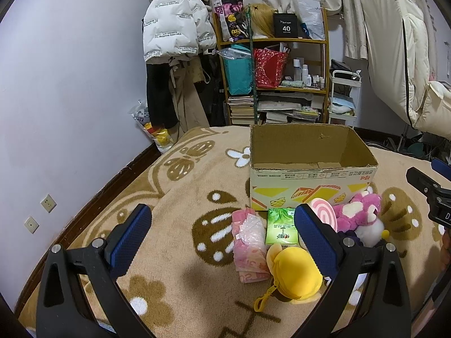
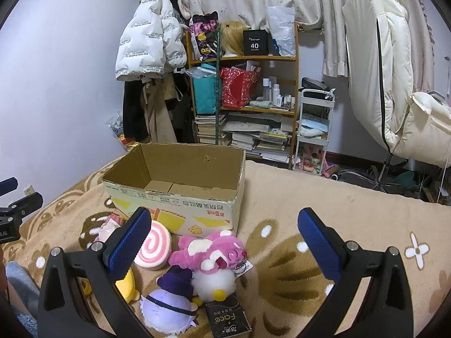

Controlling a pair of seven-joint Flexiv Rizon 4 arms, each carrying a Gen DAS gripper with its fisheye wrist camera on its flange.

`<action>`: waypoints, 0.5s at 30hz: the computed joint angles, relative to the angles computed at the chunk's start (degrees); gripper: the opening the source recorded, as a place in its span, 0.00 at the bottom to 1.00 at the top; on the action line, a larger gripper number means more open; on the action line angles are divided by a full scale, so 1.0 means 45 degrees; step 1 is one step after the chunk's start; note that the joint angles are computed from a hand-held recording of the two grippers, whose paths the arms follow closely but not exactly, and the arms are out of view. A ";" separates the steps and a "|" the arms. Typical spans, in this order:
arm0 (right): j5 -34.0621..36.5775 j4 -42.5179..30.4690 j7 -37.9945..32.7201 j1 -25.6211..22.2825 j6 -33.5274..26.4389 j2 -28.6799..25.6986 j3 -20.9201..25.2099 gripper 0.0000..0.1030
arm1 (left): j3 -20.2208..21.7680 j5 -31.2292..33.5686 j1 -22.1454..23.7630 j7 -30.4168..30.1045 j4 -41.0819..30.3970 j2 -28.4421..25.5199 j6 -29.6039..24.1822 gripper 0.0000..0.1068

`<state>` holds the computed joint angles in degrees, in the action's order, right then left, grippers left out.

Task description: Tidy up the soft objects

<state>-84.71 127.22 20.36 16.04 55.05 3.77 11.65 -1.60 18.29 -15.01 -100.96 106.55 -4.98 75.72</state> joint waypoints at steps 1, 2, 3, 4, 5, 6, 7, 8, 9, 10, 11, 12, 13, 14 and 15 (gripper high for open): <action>0.0003 0.0001 0.0005 0.0000 0.0009 -0.0012 -0.0001 1.00 | 0.0003 -0.0008 0.0004 0.0037 0.0065 0.0036 0.0041 0.94; -0.0011 0.0010 0.0014 -0.0001 0.0008 0.0004 0.0002 1.00 | 0.0001 0.0026 -0.0001 0.0043 0.0095 0.0056 0.0053 0.94; -0.0030 0.0010 0.0028 -0.0001 -0.0008 0.0002 0.0003 1.00 | -0.0002 0.0065 -0.0008 0.0006 0.0105 0.0055 0.0065 0.94; -0.0043 0.0014 0.0043 0.0000 -0.0002 -0.0002 0.0004 1.00 | -0.0014 0.0006 0.0009 0.0046 0.0103 0.0055 0.0052 0.94; -0.0057 0.0017 0.0041 -0.0009 0.0031 0.0002 -0.0008 1.00 | -0.0013 0.0012 0.0013 0.0039 0.0088 0.0060 0.0025 0.94; -0.0039 0.0011 0.0029 -0.0006 0.0010 -0.0001 -0.0003 1.00 | -0.0012 0.0076 -0.0004 -0.0036 0.0084 0.0054 0.0014 0.94; -0.0062 0.0014 0.0041 -0.0006 0.0011 -0.0008 -0.0003 1.00 | -0.0018 0.0043 0.0008 -0.0005 0.0090 0.0060 0.0017 0.94; -0.0036 0.0010 0.0022 -0.0009 0.0029 -0.0005 -0.0009 1.00 | -0.0023 0.0014 0.0022 0.0037 0.0091 0.0062 0.0020 0.94; -0.0026 0.0011 0.0025 -0.0007 0.0021 -0.0007 -0.0005 1.00 | -0.0025 0.0006 0.0026 0.0047 0.0098 0.0064 0.0029 0.94; 0.0003 0.0012 0.0006 -0.0003 0.0004 -0.0004 0.0001 1.00 | -0.0019 0.0056 0.0016 -0.0004 0.0096 0.0066 0.0024 0.94; 0.0033 0.0015 -0.0016 0.0002 -0.0023 0.0006 0.0009 1.00 | -0.0022 0.0078 0.0010 -0.0027 0.0103 0.0065 0.0035 0.94; 0.0003 0.0010 -0.0005 -0.0001 -0.0054 0.0019 0.0009 1.00 | -0.0031 0.0044 0.0019 0.0008 0.0113 0.0058 0.0057 0.94; -0.0060 0.0016 0.0052 0.0009 -0.0136 0.0013 0.0027 1.00 | -0.0032 0.0015 0.0029 0.0048 0.0106 0.0057 0.0048 0.94; -0.0178 0.0050 0.0189 0.0033 -0.0192 -0.0014 0.0052 1.00 | -0.0030 0.0048 0.0019 0.0023 0.0102 0.0052 0.0043 0.94; -0.0270 0.0048 0.0285 0.0054 -0.0225 -0.0054 0.0054 1.00 | -0.0036 0.0010 0.0025 0.0062 0.0110 0.0054 0.0039 0.94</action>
<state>-85.93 127.43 21.64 16.28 54.04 3.52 11.90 -1.76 18.33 -14.90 -100.68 107.04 -4.74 75.90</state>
